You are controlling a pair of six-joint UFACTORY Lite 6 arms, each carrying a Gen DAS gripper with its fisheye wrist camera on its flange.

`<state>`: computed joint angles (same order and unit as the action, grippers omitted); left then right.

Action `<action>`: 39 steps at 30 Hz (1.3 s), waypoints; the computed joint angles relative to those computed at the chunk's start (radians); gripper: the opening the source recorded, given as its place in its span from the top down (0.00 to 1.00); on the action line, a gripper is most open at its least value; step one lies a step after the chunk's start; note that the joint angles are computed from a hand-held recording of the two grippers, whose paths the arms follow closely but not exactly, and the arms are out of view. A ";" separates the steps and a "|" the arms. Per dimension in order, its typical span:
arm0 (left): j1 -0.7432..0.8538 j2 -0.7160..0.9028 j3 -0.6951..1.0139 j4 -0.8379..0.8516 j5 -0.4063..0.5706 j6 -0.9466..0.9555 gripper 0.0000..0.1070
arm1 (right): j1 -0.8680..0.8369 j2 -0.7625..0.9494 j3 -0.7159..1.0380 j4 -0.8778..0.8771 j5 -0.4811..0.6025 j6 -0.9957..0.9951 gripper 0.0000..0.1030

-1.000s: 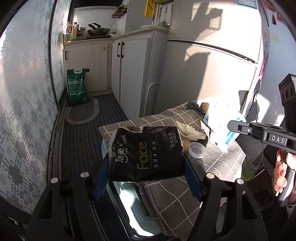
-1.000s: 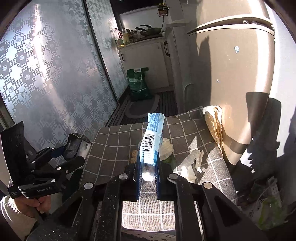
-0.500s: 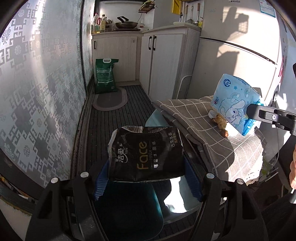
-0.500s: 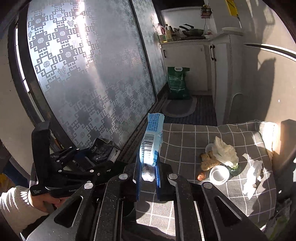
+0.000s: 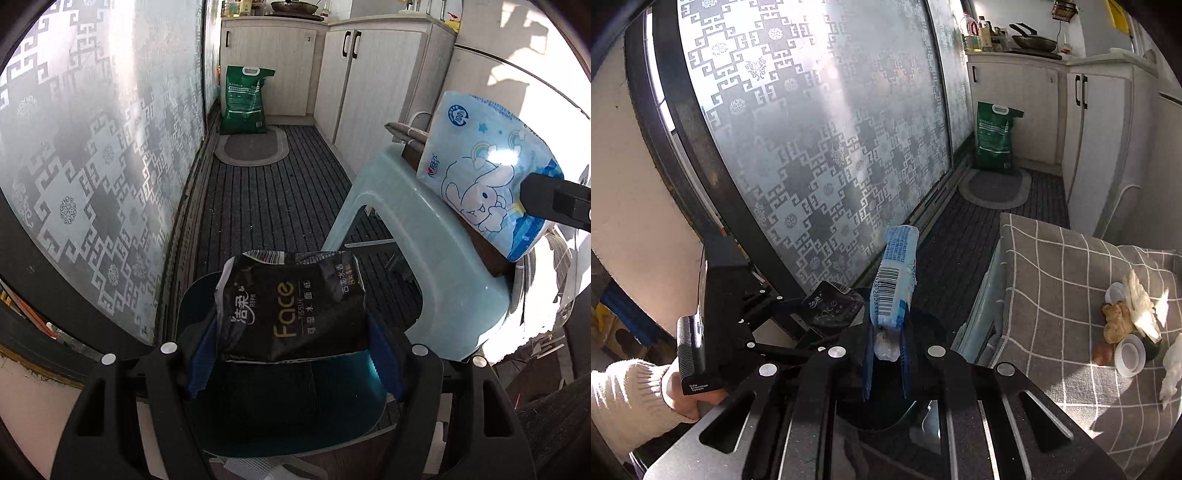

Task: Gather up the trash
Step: 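Carry both items to the teal bin and open the left gripper while right holds wrapper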

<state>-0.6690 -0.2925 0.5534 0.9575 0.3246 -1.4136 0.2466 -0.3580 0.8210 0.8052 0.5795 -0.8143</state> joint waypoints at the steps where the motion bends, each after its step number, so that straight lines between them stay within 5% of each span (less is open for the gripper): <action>1: 0.008 0.006 -0.013 -0.002 -0.015 0.002 0.31 | 0.026 0.013 -0.002 -0.016 -0.018 0.019 0.89; 8: 0.091 0.085 -0.084 -0.061 -0.138 0.079 0.31 | 0.159 0.110 0.013 -0.139 -0.103 0.161 0.89; 22: 0.136 0.175 -0.112 0.016 -0.205 0.063 0.21 | 0.221 0.258 0.057 -0.220 -0.153 0.249 0.89; 30: 0.135 -0.006 -0.137 -0.025 -0.110 0.091 0.31 | 0.245 0.309 0.070 -0.261 -0.172 0.280 0.89; 39: 0.178 -0.257 -0.095 -0.334 -0.003 0.391 0.44 | 0.274 0.383 0.076 -0.282 -0.197 0.284 0.89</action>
